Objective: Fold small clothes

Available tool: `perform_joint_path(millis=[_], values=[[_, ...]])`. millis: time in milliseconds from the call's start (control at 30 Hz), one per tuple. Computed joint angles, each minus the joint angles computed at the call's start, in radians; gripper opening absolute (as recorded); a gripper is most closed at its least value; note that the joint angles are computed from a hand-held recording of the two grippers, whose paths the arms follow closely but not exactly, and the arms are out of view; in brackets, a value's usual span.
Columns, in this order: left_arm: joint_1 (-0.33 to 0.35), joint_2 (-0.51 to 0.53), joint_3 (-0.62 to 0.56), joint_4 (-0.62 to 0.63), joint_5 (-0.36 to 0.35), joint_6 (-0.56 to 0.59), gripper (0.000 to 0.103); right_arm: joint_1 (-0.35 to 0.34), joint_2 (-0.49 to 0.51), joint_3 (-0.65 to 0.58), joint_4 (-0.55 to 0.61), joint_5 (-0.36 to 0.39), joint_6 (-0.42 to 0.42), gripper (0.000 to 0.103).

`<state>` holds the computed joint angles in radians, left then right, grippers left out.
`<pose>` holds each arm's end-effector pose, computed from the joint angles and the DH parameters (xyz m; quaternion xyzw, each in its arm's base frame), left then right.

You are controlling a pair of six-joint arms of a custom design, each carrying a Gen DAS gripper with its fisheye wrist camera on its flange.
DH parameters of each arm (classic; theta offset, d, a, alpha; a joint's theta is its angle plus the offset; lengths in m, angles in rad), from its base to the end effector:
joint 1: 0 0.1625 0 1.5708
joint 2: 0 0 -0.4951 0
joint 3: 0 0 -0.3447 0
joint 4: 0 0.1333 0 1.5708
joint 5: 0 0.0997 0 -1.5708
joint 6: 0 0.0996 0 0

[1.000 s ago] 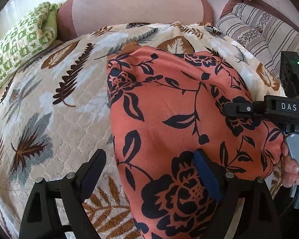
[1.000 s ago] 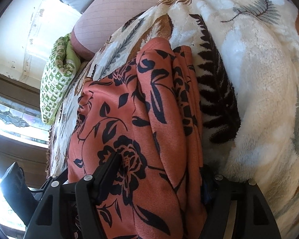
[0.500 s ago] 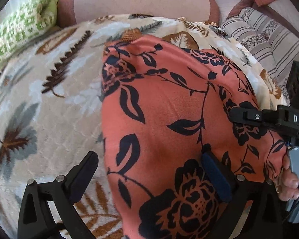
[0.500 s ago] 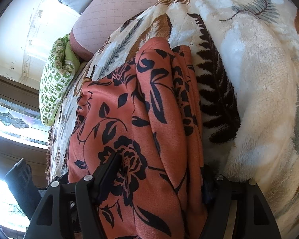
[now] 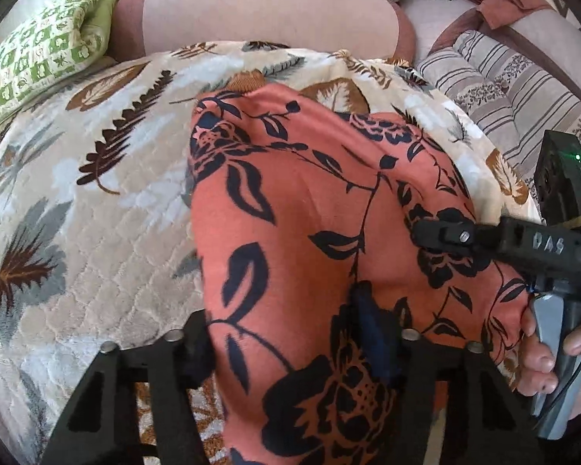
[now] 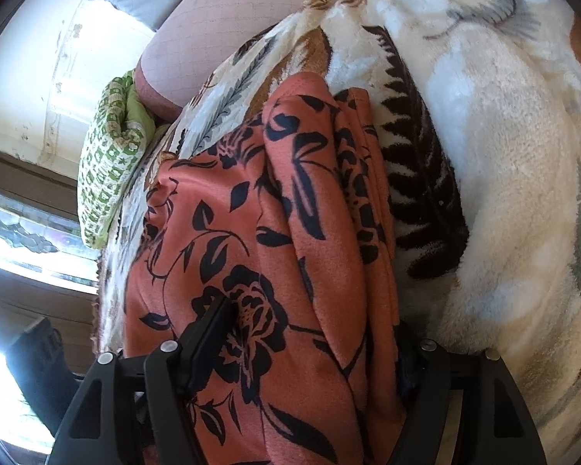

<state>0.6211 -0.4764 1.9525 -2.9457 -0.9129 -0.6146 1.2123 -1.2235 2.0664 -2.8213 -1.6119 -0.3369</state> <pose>-0.3455 -0.4860 -0.0421 0.1737 0.9292 -0.1934 0.2626 -0.0646 -0.5405 0.3189 -0.0147 -0.9790 0.1834 0.0879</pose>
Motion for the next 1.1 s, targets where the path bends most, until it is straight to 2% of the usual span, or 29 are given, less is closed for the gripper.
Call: perform_joint_path(millis=[200,267,300,333,367,400,467,567,633,700,900,1100], values=[[-0.003,-0.016,0.008,0.001,-0.010,-0.019,0.056,0.056,-0.004,0.066,-0.140,-0.087,-0.047,0.056],[-0.003,-0.016,0.004,0.019,-0.010,-0.031,0.061,0.062,-0.012,0.078,-0.164,-0.094,-0.059,0.052],[0.004,-0.014,-0.005,0.041,-0.021,-0.047,0.072,0.063,-0.014,0.084,-0.172,-0.096,-0.069,0.052],[0.016,-0.012,-0.018,0.064,-0.044,-0.057,0.081,0.063,-0.012,0.085,-0.175,-0.100,-0.073,0.052],[0.038,-0.008,-0.033,0.084,-0.107,-0.065,0.085,0.058,-0.006,0.083,-0.172,-0.105,-0.069,0.052],[0.053,-0.006,-0.036,0.069,-0.152,-0.066,0.086,0.050,-0.002,0.076,-0.155,-0.103,-0.062,0.052],[0.054,-0.006,-0.029,0.040,-0.160,-0.060,0.086,0.027,-0.007,0.070,-0.128,-0.066,-0.043,0.052],[0.035,-0.010,-0.006,0.004,-0.134,-0.031,0.072,0.016,-0.022,0.081,-0.134,-0.027,-0.045,0.050],[0.030,-0.021,0.014,-0.027,-0.127,-0.027,0.052,0.018,-0.032,0.100,-0.161,-0.015,-0.050,0.048],[0.034,-0.042,0.037,-0.065,-0.147,-0.019,0.047,0.026,-0.045,0.122,-0.192,-0.003,-0.041,0.046],[0.004,-0.130,0.108,-0.084,-0.095,-0.036,0.046,0.093,-0.079,0.176,-0.241,-0.007,-0.031,0.045],[-0.030,-0.251,0.180,-0.065,0.035,-0.036,0.046,0.190,-0.060,0.179,-0.243,0.009,0.010,0.045]])
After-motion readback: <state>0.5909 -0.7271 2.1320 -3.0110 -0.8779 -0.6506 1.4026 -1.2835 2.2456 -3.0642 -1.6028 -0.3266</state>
